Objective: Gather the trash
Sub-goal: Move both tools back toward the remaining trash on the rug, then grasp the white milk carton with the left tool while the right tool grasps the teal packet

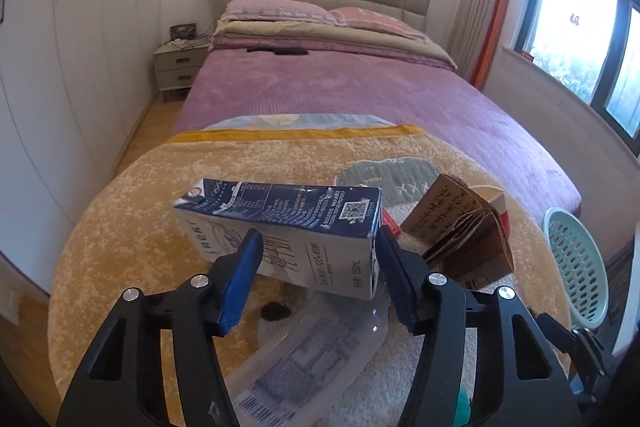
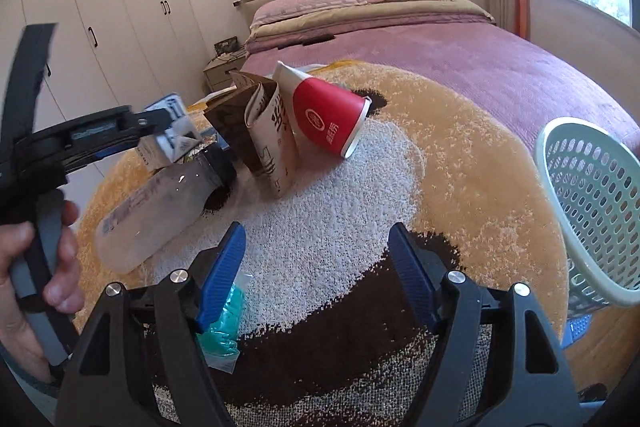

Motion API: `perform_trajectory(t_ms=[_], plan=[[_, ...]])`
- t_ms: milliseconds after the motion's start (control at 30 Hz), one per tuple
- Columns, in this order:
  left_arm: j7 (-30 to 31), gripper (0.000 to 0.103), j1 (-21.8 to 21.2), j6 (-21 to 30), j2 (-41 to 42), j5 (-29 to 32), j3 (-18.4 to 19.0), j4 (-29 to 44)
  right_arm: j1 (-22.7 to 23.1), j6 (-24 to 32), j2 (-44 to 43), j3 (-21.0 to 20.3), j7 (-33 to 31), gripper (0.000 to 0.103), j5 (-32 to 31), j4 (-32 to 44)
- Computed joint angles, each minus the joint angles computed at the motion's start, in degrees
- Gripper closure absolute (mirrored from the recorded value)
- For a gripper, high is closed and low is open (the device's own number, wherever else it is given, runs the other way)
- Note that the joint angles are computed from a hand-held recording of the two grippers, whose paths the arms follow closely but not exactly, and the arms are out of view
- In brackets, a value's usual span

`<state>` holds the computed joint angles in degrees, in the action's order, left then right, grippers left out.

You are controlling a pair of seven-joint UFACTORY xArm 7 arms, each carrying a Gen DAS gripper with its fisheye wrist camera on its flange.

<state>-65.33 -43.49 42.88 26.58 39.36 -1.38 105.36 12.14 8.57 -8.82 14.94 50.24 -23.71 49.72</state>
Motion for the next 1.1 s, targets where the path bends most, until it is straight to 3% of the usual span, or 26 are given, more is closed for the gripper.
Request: perform_trajectory(t_ms=[133, 400, 500, 633, 767, 1000, 1100], plan=[[-4.8, 0.047, -0.3, -1.3, -6.3, 3.5, 0.2, -8.3, -0.8, -0.3, -0.2, 0.6, 1.7, 0.033, -1.7, 0.0], [-16.4, 0.047, 3.5, -0.8, -20.1, 8.5, -4.0, -27.1, -2.9, 0.6, -0.6, 2.8, 6.4, 0.033, -8.0, 0.4], [-16.2, 0.046, 6.2, -2.9, -23.1, 6.9, -5.8, -31.7, -2.8, 1.1, -0.8, 2.9, 7.7, 0.033, -9.6, 0.5], [-15.5, 0.035, 10.0, -8.7, -25.2, 4.2, -7.8, -35.8, -2.2, 1.4, -0.7, 2.3, 8.2, 0.033, -10.2, 0.7], [-13.6, 0.033, 13.6, -12.1, -25.3, 1.3, -9.6, -37.0, -1.6, 1.8, -0.4, 1.8, 7.9, 0.033, -10.1, 0.9], [-9.5, 0.029, 15.8, -10.1, -21.2, -1.1, -9.8, -32.4, -1.2, 2.0, 0.2, 1.3, 8.1, 0.033, -11.3, 1.5], [-7.0, 0.029, 15.2, -9.0, -17.4, -3.6, -8.9, -28.1, -1.9, -1.2, -0.9, 1.4, 9.5, 0.033, -13.4, 0.0]])
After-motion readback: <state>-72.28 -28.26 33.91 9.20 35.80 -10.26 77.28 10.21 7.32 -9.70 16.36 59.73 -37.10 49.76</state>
